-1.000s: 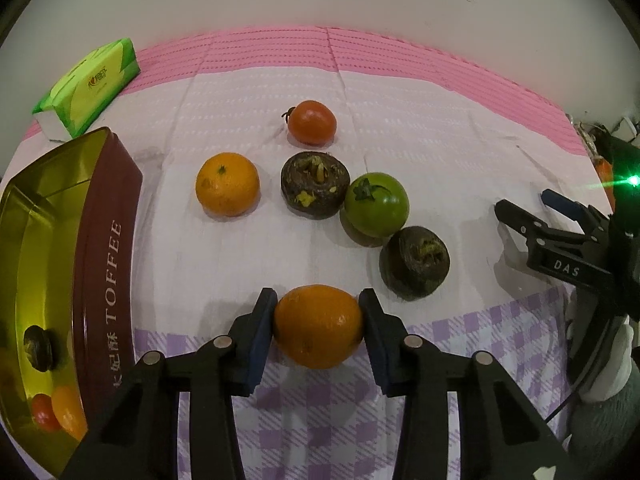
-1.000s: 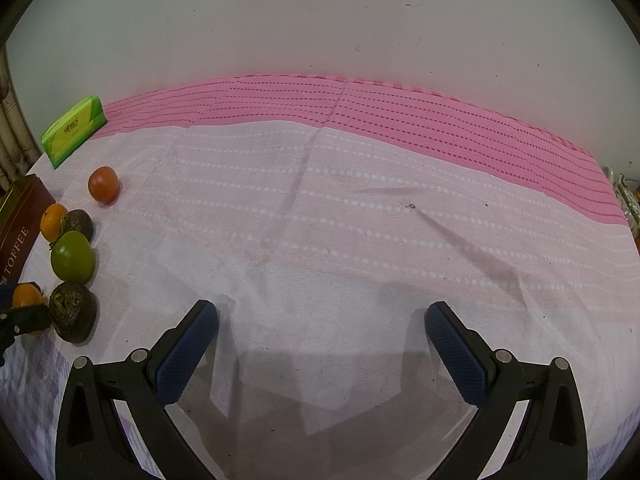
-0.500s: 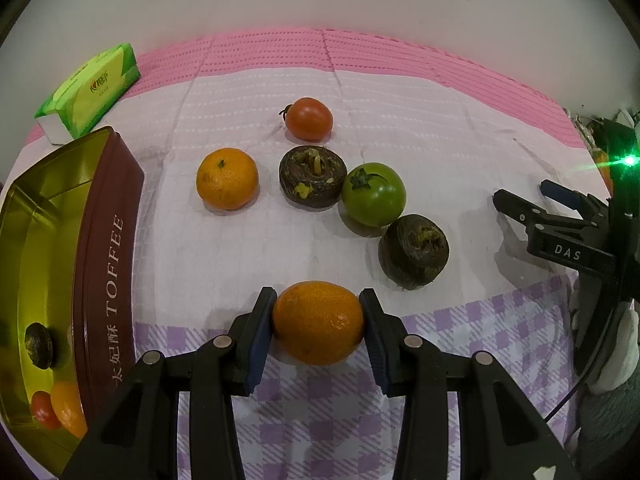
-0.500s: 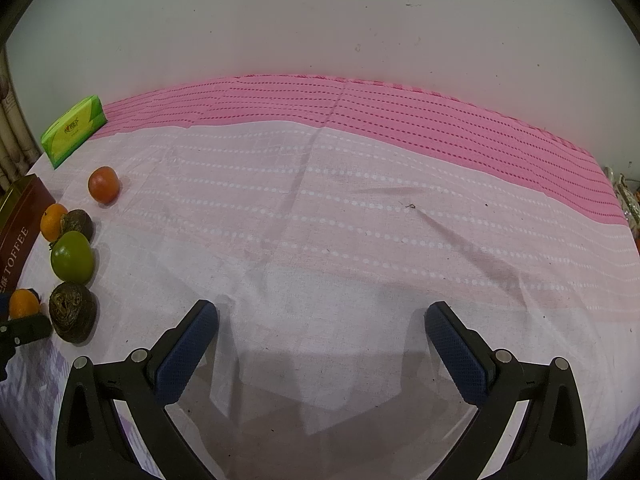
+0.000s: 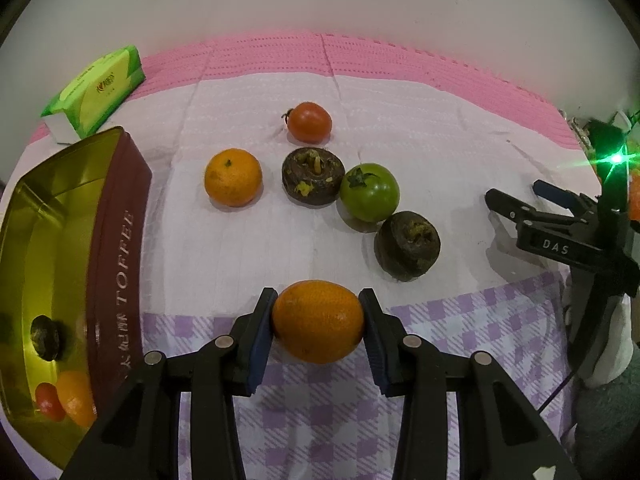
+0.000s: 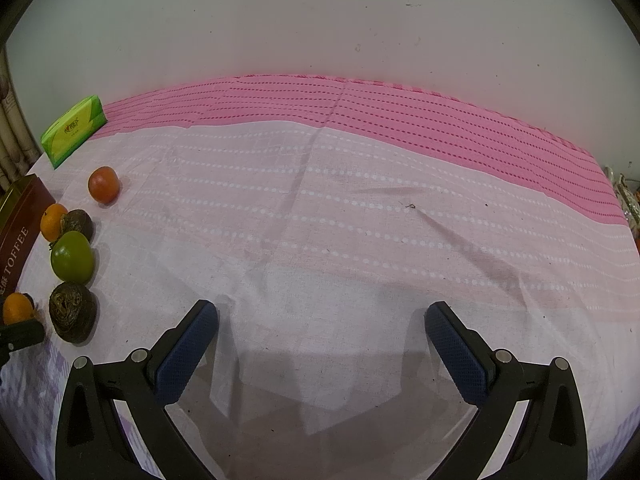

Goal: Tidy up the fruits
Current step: 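Carry the mandarin into the tin tray and open the left gripper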

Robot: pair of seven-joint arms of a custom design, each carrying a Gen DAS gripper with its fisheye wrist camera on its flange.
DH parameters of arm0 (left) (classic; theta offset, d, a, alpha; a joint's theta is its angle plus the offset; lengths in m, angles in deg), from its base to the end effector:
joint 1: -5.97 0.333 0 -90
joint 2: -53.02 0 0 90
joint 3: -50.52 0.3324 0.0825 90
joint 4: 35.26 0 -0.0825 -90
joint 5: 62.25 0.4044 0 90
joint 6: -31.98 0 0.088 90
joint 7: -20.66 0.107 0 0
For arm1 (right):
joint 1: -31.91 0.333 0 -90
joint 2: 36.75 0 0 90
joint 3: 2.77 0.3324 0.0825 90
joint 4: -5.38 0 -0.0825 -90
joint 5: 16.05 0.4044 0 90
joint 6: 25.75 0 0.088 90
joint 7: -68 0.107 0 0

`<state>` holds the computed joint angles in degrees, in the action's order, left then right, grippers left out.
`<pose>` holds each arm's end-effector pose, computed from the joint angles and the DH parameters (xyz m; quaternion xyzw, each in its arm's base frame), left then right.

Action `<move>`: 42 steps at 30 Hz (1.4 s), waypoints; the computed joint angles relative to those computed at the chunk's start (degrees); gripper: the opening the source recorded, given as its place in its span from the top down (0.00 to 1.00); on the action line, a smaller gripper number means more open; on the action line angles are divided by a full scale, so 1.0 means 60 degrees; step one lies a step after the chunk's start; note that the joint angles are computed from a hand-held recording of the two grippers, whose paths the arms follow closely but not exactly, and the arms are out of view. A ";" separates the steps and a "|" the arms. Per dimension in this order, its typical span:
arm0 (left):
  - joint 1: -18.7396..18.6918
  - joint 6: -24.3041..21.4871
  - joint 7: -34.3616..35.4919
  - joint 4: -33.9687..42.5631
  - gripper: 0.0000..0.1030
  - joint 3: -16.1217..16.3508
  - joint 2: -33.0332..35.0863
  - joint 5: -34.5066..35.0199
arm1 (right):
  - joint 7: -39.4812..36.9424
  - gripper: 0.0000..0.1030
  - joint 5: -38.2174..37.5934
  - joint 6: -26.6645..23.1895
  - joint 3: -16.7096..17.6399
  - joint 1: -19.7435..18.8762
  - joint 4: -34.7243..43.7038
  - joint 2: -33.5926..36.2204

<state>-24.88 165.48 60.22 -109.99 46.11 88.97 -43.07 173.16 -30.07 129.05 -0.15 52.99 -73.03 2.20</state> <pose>0.6590 -0.4398 0.4252 -0.7237 0.6503 -0.1921 0.1281 0.7375 0.3219 0.3953 -0.7647 0.5548 -0.2036 0.2569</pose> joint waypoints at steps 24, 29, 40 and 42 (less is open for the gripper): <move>0.0608 -0.0518 -0.2278 -0.2799 0.63 -0.0031 -0.2759 0.2009 | -0.0001 0.00 0.0011 0.0005 -0.0005 -0.0001 -0.0019 -0.0016; 0.1158 -0.0781 -0.2650 -0.3696 0.63 -0.0299 -0.3392 0.1961 | -0.0016 0.00 0.0018 0.0007 0.0001 -0.0006 -0.0014 -0.0012; 0.1956 -0.0811 -0.2929 -0.4926 0.63 -0.0666 -0.4068 0.1504 | -0.0050 0.00 0.0038 0.0003 0.0009 -0.0018 -0.0001 -0.0006; 0.2005 -0.0854 -0.2986 -0.5006 0.63 -0.0688 -0.4089 0.1492 | -0.0058 0.00 0.0043 0.0000 0.0011 -0.0022 0.0001 -0.0007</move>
<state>-12.86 160.36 42.31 -140.02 41.98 64.43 -34.12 172.81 -29.81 129.05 -0.09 52.86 -73.02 2.16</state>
